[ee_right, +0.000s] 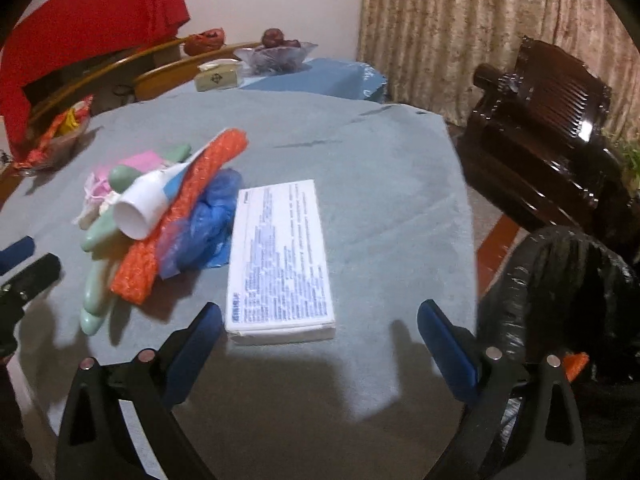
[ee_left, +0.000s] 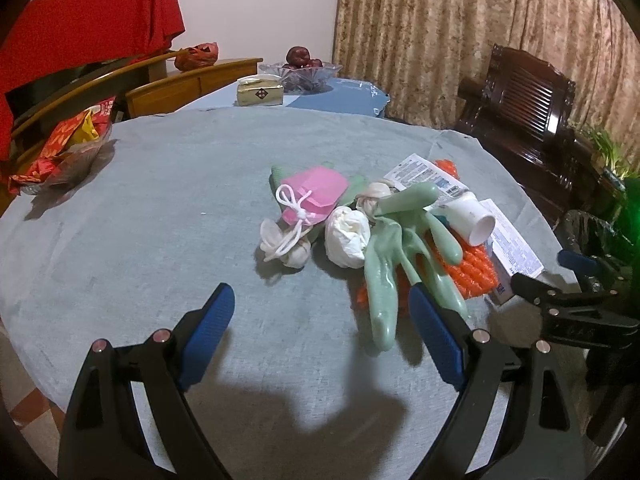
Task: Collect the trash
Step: 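Grasp the white medicine box with the right tool and lift it, then hold the medicine box in the right tool while the left tool grasps the blue tube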
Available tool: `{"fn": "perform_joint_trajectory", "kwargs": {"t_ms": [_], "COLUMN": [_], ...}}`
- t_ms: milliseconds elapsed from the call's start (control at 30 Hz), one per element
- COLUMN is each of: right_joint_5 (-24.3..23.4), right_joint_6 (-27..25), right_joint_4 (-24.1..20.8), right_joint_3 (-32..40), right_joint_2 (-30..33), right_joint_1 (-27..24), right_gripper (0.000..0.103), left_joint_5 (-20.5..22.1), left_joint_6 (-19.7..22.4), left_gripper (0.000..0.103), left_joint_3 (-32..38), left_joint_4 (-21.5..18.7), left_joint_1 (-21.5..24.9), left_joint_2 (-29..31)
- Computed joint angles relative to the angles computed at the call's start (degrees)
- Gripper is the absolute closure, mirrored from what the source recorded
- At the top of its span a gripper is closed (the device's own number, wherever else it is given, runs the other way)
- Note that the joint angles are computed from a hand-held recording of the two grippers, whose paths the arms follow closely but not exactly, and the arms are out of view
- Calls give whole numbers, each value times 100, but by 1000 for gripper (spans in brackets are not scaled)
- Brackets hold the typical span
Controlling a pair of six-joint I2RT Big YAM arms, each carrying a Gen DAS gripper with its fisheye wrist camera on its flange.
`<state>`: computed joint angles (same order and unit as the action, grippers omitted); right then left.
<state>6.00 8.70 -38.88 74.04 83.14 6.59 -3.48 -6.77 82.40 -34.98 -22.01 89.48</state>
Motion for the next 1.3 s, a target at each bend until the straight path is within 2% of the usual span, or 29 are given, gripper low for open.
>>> {"fn": "perform_joint_trajectory", "kwargs": {"t_ms": [233, 300, 433, 733, 800, 967, 1300], "right_joint_5": [-163, -257, -418, -322, -318, -300, -381], "right_joint_6": [-7, -11, 59, 149, 148, 68, 86], "right_joint_4": [-106, -215, -188, -206, -220, -245, -224], "right_joint_3": [357, 417, 318, 369, 393, 411, 395], "right_joint_2": [407, 480, 360, 66, 18, -51, -29], "right_joint_1": [-20, -30, -81, -285, -335, -420, -499], "right_gripper": [28, 46, 47, 47, 47, 47, 47], "left_joint_5": [-29, -11, 28, 242, 290, 392, 202], "left_joint_6": [44, 44, 64, 93, 93, 143, 382], "left_gripper": [17, 17, 19, 27, 31, 47, 59], "left_joint_3": [70, 108, 167, 601, 732, 1084, 1475], "left_joint_4": [20, 28, 65, 168, 195, 157, 113], "left_joint_1": [-12, -26, -77, -290, -359, -517, -703], "left_joint_2": [5, 24, 59, 340, 435, 735, 1207]}}
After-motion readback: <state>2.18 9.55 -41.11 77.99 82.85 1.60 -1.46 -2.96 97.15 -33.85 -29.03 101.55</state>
